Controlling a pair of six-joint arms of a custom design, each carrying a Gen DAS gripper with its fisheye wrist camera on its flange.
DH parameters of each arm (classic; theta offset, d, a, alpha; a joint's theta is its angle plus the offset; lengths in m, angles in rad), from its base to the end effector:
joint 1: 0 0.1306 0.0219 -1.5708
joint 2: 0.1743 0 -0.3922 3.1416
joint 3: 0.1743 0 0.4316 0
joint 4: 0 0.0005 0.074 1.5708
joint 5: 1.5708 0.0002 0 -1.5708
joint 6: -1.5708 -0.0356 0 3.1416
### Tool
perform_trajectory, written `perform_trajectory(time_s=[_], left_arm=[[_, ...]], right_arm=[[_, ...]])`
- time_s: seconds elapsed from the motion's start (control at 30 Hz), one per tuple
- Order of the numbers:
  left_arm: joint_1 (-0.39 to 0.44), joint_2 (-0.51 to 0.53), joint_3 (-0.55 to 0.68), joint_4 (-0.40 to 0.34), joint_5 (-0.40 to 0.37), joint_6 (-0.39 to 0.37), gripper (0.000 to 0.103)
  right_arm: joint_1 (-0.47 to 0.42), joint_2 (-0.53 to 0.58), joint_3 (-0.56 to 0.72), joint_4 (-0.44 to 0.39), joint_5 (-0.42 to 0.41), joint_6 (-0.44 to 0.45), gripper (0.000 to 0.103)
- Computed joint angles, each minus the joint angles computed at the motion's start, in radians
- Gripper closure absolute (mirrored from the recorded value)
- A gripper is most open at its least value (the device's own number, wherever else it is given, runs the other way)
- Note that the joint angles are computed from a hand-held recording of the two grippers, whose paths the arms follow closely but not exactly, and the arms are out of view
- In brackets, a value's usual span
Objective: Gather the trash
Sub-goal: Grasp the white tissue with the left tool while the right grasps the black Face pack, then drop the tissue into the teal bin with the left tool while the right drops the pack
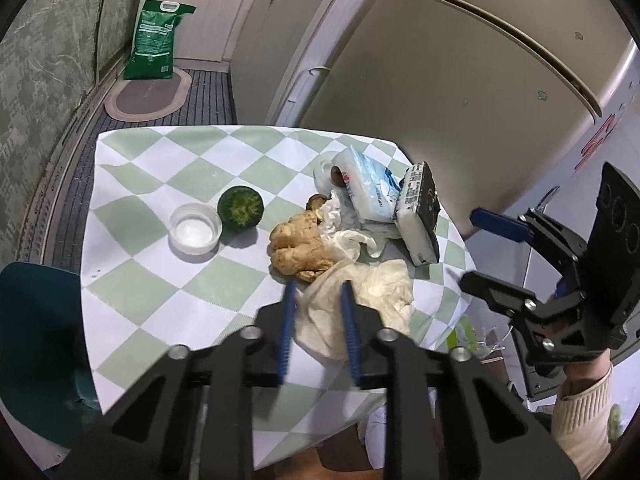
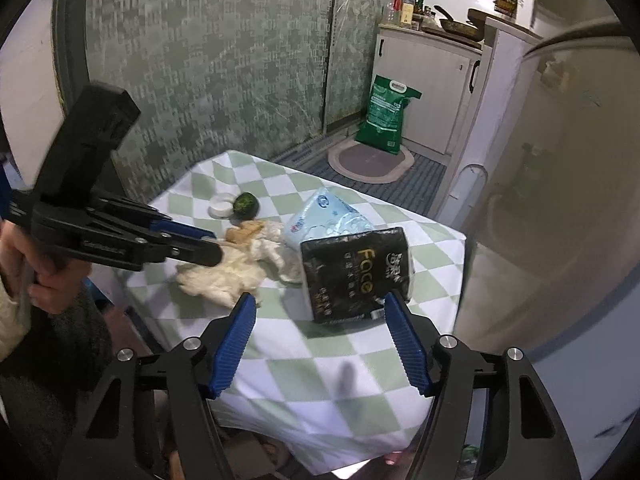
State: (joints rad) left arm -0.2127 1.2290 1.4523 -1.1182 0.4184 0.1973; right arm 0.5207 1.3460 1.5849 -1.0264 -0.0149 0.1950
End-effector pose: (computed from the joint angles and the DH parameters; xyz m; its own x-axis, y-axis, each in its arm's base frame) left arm 0.4307 -0.1083 0.5297 -0.8343 -0.0031 -0.5513 0.2833 0.8555 -0.4335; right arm 0.4325 0.2481 0.5466 -0.5049 -0.5129 -0.6943 -0.6160 0.7775 -0.1264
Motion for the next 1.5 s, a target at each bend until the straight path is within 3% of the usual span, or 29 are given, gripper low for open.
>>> perform_trajectory(time_s=[0.2,0.3,0.5,0.63,0.8,1.0,1.07,1.1,1.23,1.5], left_arm=[[0.013,-0.028,-0.028,0.034,0.008,-0.007,0.098],[0.009,-0.050,-0.043,0.053,-0.022,-0.032,0.098],[0.019,-0.103,-0.072,0.086,-0.011,-0.073,0.098],[0.027,-0.128,-0.091,0.117,0.007,-0.099,0.098],[0.046,-0.144,-0.103,0.134,0.032,-0.125,0.098],[0.060,-0.166,-0.125,0.141,0.039,-0.136,0.098],[0.069,-0.174,-0.133,0.141,0.042,-0.140,0.098],[0.075,-0.177,-0.135,0.141,0.046,-0.143,0.098],[0.094,-0.184,-0.137,0.140,0.057,-0.149,0.098],[0.134,-0.210,-0.155,0.160,0.046,-0.152,0.098]], right_arm=[[0.019,0.057,0.059,-0.034,0.113,-0.004,0.026],[0.015,0.079,0.075,-0.051,0.099,-0.011,0.025],[0.011,0.129,0.124,-0.099,0.089,0.010,0.018],[0.025,0.158,0.158,-0.125,0.141,0.019,0.012],[0.029,0.204,0.214,-0.168,0.168,0.008,0.012],[0.005,0.250,0.260,-0.232,0.099,-0.023,0.012],[0.001,0.248,0.259,-0.238,0.072,-0.030,0.024],[-0.003,0.245,0.262,-0.245,0.060,-0.034,0.025],[-0.005,0.231,0.252,-0.246,0.049,-0.039,0.032],[0.007,0.183,0.225,-0.216,0.064,-0.077,0.033]])
